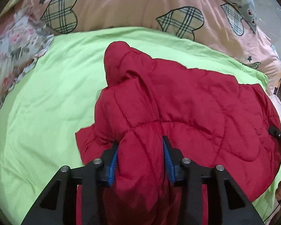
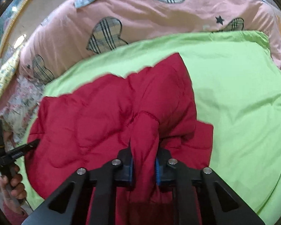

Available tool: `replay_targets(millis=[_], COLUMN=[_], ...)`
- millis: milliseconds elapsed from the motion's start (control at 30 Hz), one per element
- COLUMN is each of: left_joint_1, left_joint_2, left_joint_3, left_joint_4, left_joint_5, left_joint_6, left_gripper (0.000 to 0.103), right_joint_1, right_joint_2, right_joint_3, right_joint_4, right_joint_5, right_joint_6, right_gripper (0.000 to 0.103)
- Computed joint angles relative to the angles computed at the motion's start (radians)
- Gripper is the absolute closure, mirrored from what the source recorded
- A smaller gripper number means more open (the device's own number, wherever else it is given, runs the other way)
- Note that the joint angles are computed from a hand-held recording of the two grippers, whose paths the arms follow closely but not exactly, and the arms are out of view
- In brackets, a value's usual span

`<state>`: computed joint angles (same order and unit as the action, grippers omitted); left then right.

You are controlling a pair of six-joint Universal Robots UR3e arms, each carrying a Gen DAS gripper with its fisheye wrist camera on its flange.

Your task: Fold large clothes

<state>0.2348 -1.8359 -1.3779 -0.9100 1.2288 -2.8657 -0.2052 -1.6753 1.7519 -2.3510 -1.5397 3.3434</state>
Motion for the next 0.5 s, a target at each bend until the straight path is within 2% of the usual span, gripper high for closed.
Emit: replay_targets(millis=[100, 233, 300, 433, 500], left_joint_1=[0.0, -0.021, -0.034, -0.041, -0.04], left_joint_2=[-0.016, -0.045, -0.038, -0.006, 0.067], left_joint_3=[-0.027, -0.054, -0.055, -0.051, -0.109], left_joint_4=[0.024, 0.094, 0.102, 0.097, 0.106], left_joint_5=[0.027, 0.073, 0.107, 0.134, 0.126], left_joint_6=[0.024, 0.022, 0.01, -0.04, -0.064], left_gripper=[0.06, 0.056, 0.048, 0.042, 0.038], right_joint_1=[0.009, -0.019, 0.003, 0.011, 0.01], right_joint_2=[0.048, 0.094, 0.099, 0.101, 0.1], right_joint_3=[-0.019, 0.048, 0.035, 0.026, 0.027], right_joint_4=[-0.005, -0.07, -0.065, -0.056, -0.058], right_joint_5=[-0.026, 0.011, -0.021, -0.036, -0.033], right_joint_6=[0.002, 0.004, 0.017, 0.021, 0.028], right_gripper=[0.088, 0.086, 0.085, 0.084, 0.083])
